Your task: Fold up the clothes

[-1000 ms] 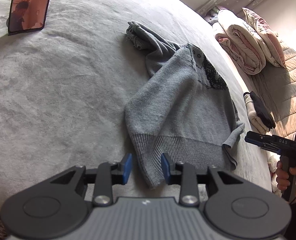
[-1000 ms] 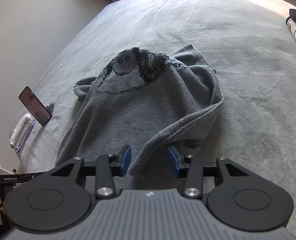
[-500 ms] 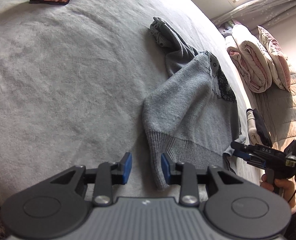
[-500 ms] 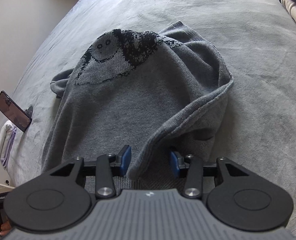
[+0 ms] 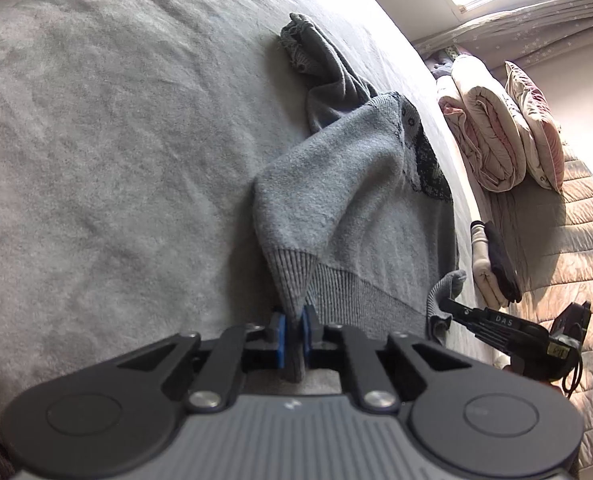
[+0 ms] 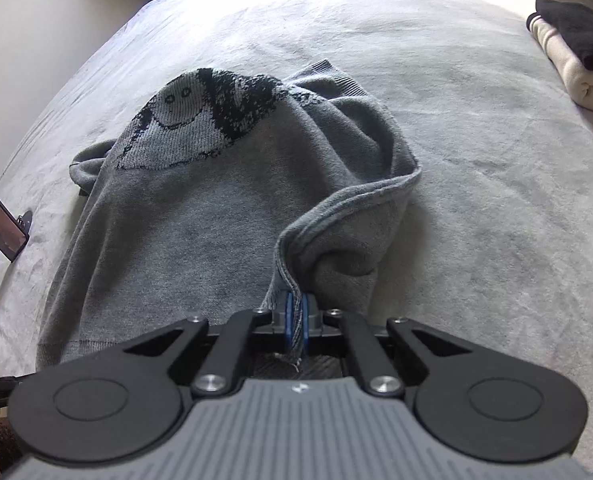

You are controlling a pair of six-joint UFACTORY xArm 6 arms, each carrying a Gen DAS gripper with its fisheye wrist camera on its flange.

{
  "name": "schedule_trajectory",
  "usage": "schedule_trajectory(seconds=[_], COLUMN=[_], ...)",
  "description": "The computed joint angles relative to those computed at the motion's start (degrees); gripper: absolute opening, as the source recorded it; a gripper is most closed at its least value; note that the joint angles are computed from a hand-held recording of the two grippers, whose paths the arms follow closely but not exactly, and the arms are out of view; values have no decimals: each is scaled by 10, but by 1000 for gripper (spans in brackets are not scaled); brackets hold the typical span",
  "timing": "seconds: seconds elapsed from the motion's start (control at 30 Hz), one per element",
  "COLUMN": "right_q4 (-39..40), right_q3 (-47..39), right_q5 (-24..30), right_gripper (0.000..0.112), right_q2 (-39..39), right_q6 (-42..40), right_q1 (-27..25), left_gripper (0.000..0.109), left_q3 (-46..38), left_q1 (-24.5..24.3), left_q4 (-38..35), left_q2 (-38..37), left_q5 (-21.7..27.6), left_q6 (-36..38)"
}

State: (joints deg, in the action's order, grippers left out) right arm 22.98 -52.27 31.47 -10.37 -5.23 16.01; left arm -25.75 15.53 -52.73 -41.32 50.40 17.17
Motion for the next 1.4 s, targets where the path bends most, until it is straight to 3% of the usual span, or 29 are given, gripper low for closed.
schedule_trajectory(seconds=[0.27, 0.4, 0.57, 0.7, 0.8, 0.87, 0.93, 0.97, 1.0, 1.03, 1.1, 1.23, 1.4], right_q4=[54, 118, 172, 218, 279, 294, 281, 273, 243, 207, 168, 165, 147], right_q3=[71, 85, 94, 92, 96, 104, 120, 130, 137, 145, 151, 143, 153], right_q5=[38, 60, 58, 66, 76, 68, 27, 2, -22, -46, -62, -28, 12], right_gripper=[5, 5, 7, 19, 51, 52, 53, 53, 45, 24, 11, 6, 6], right_q2=[-95, -104, -104, -98, -96, -96, -102, -106, -108, -110, -110, -118, -160], right_q6=[-61, -106, -141, -161, -194, -206, -212, -218, -218, -215, -210, -197, -190], right_q1=[-96, -138, -148, -155, -164, -156, -129, -113, -96, -78, -69, -95, -126], left_gripper=[9, 10, 10, 13, 14, 14, 13, 13, 9, 6, 5, 4, 4], left_q3=[-5, -3, 0, -1, 3, 10, 21, 27, 31, 35, 40, 44, 29], left_q1=[10, 0, 7, 19, 20, 13, -1, -10, -20, -30, -47, -72, -37], left_q4=[4, 12, 12, 14, 13, 10, 2, 4, 12, 23, 57, 149, 133], left_q2=[0, 2, -6, -7, -4, -6, -11, -14, -17, -21, -35, -75, -118], left_q5=[12, 2, 3, 12, 14, 2, -20, -34, -49, -62, -82, -94, -21], left_q6=[10, 3, -4, 3, 6, 1, -5, -12, -23, -35, -66, -128, -86])
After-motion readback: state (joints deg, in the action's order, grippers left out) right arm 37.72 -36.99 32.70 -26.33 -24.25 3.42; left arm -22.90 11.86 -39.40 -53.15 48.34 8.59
